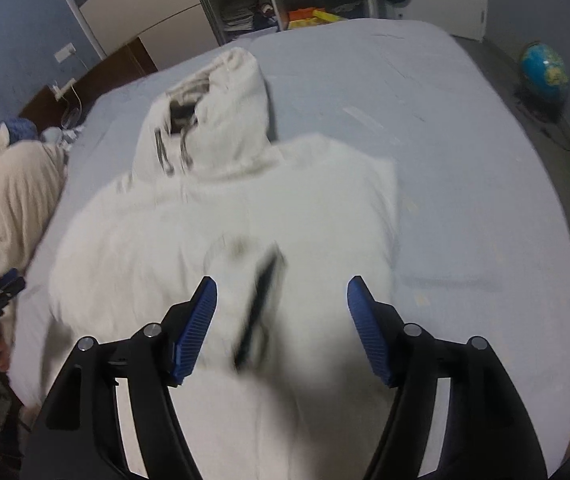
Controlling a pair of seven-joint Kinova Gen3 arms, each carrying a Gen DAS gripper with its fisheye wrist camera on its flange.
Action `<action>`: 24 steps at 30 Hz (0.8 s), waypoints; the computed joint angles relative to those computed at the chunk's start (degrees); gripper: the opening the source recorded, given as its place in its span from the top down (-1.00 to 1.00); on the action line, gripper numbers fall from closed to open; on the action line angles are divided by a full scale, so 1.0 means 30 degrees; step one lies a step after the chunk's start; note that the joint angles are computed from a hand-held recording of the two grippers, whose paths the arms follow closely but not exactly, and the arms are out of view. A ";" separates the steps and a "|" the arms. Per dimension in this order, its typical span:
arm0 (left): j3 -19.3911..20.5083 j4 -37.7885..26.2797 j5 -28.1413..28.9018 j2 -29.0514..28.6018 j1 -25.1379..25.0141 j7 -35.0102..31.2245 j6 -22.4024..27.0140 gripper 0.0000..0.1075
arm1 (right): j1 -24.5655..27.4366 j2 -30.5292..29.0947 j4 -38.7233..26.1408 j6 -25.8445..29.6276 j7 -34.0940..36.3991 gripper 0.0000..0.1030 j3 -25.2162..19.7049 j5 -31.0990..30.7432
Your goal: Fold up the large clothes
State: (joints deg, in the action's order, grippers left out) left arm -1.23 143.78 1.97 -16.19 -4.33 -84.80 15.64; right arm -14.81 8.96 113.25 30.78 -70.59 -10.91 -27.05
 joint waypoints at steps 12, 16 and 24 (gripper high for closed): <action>-0.0389 -0.7971 0.7690 0.9533 -0.0277 -0.7813 -0.0078 -0.79 | 0.1298 0.9271 -1.0229 0.2998 -0.0860 -0.29 -0.2040 -0.2676; 0.2282 -1.0853 0.8975 1.1920 -0.3160 -0.8430 0.1283 -0.79 | 0.1847 1.1794 -1.2871 0.3583 -0.1033 -0.29 -0.3082 -0.3798; 0.2696 -1.6048 0.8529 1.5872 -0.3742 -0.6404 0.4036 -0.79 | 0.0380 1.6295 -1.9849 0.6520 -0.2899 -0.29 -0.2788 -0.3534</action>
